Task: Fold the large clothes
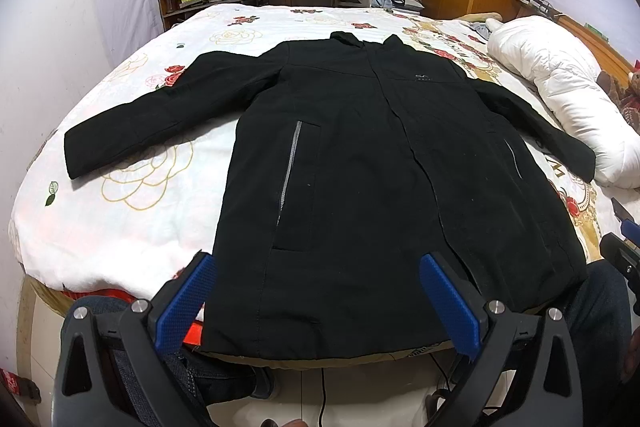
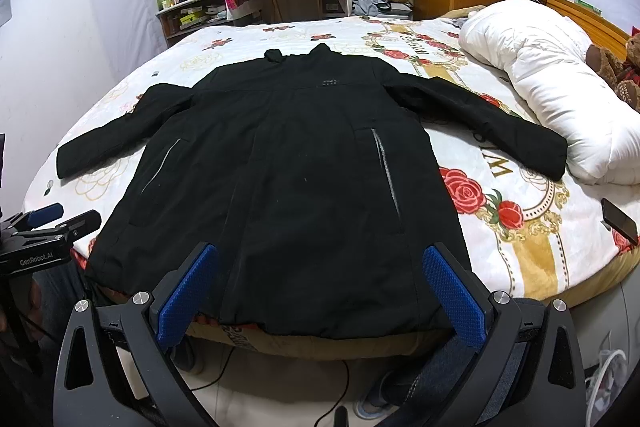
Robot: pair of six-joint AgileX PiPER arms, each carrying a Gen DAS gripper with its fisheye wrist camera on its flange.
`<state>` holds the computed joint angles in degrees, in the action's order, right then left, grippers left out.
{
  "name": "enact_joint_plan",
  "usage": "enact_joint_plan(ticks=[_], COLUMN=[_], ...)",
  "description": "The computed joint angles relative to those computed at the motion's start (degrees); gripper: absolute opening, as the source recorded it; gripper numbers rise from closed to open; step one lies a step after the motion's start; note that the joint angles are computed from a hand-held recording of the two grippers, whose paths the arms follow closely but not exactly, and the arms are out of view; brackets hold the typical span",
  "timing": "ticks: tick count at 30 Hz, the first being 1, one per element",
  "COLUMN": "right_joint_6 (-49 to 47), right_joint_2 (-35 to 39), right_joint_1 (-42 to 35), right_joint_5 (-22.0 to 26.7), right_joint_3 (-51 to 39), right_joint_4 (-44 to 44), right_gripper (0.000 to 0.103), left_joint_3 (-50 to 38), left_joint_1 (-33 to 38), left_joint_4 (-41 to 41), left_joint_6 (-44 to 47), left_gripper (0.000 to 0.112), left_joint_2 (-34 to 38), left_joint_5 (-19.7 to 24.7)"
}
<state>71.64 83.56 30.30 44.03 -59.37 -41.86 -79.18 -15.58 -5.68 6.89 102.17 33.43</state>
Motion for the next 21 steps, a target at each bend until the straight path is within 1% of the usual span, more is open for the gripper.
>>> enact_joint_plan(ticks=[21], right_joint_6=[-0.27], right_joint_2=[0.01], right_joint_1=[0.02], right_joint_5=[0.16], right_joint_3=[-0.25], right_joint_4=[-0.03], right_gripper=[0.103], left_joint_3=[0.03], left_joint_1=[0.05], left_joint_4=[-0.02], left_joint_6=[0.04], left_gripper=[0.103], left_joint_2=[0.01], left_joint_5=[-0.04])
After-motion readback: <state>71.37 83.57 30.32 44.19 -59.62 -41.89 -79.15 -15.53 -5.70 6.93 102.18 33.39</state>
